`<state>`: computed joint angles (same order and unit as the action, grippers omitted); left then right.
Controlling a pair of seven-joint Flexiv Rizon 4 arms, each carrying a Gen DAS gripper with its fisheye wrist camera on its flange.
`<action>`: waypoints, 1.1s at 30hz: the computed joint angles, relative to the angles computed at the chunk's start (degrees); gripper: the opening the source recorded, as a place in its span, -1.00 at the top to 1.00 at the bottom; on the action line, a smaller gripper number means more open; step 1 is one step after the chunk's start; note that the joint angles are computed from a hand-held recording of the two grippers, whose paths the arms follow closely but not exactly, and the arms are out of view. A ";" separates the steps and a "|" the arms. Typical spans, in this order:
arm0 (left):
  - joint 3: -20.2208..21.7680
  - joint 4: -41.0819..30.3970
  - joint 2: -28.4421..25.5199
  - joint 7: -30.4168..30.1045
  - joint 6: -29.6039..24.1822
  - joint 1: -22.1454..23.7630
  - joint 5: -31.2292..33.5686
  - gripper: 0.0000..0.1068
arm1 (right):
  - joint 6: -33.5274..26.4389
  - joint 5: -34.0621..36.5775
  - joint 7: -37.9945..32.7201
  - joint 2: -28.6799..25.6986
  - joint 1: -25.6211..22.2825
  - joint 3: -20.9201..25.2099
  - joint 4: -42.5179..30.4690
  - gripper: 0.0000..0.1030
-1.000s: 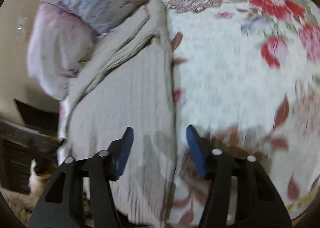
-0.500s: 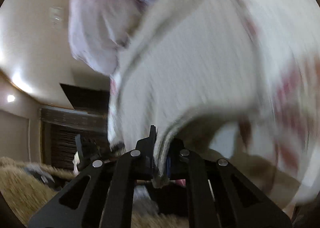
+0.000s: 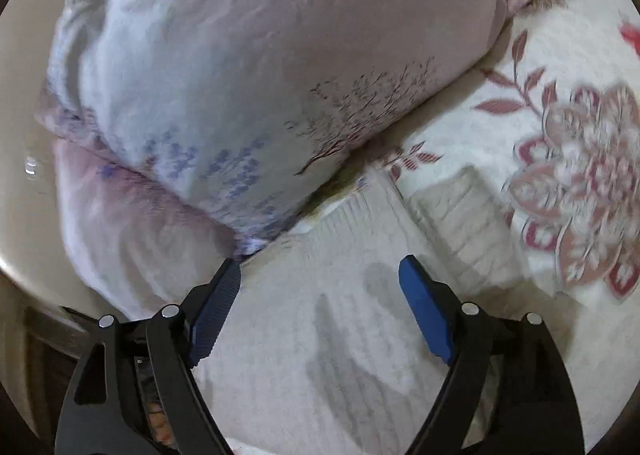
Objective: Fold small clothes
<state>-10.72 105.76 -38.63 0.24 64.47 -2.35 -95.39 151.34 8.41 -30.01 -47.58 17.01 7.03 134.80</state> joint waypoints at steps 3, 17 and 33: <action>1.39 1.13 -1.44 -5.71 -1.61 1.66 9.42 -0.38 | 1.18 3.61 -3.23 0.06 3.22 -0.74 2.26 -0.64; -8.84 5.68 2.65 -11.82 -13.18 6.86 9.62 0.69 | 7.63 -3.00 -5.92 1.09 -2.42 -0.16 10.28 -0.64; -4.55 2.22 2.08 -9.14 -6.77 -13.17 4.34 -0.61 | 1.18 -37.41 0.93 0.67 -27.51 -0.53 9.60 -0.83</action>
